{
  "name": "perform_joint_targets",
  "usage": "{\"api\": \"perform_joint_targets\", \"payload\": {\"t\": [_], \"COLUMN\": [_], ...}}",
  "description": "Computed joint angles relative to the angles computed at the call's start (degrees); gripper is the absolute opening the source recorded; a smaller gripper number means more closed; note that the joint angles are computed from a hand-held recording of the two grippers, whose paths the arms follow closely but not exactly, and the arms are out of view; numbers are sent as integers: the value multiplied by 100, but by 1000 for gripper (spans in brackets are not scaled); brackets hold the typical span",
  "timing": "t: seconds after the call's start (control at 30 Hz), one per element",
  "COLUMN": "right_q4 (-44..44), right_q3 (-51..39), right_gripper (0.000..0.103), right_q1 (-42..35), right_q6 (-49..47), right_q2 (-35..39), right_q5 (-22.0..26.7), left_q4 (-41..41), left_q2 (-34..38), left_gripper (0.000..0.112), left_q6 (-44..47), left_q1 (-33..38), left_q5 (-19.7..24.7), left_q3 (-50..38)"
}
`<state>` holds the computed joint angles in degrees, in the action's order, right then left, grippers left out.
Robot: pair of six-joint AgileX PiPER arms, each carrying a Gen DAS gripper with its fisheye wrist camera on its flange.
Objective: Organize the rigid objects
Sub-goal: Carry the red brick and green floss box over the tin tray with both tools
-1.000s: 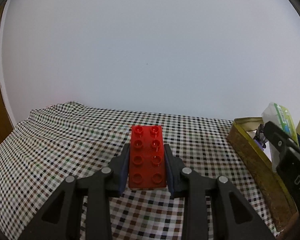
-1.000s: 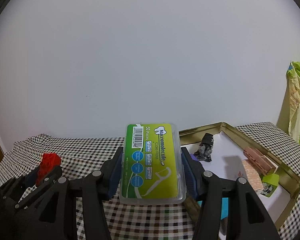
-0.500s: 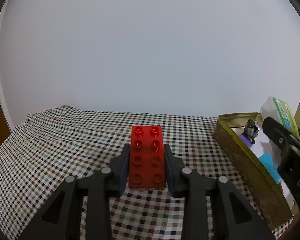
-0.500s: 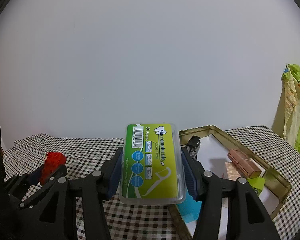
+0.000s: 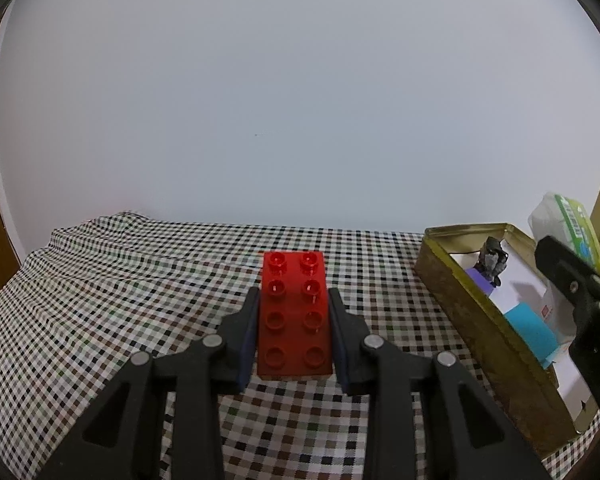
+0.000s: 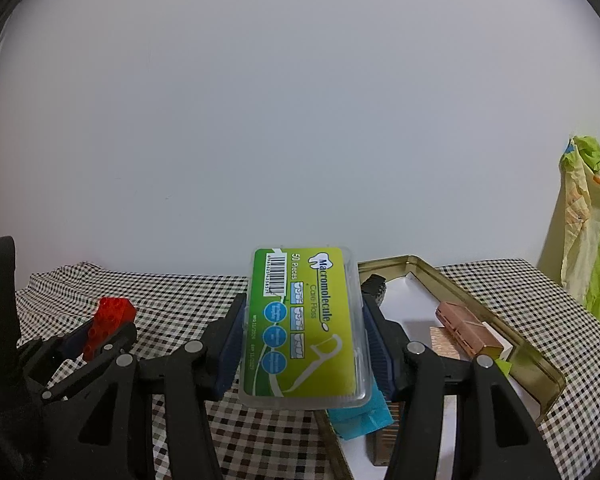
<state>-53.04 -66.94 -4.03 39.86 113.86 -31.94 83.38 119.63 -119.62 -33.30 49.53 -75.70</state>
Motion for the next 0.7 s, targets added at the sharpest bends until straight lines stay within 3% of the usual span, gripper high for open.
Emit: {"api": "perform_joint_targets", "payload": {"t": [0.4,0.7], "right_q4": [422,294], "right_q3": [342,264], "right_gripper": [57,57], "right_q1": [-87,-296], "right_q6": [-518,-322], "right_q2": [-163,-175], "right_q5": [-201,-281], "left_q4": [-185,-176], "left_q2": [184,347], "left_gripper": [30,30], "left_q6": [184,282], "left_q1": [-235,-490], "left_q5": [59,236], "left_q3": [-375,-724]}}
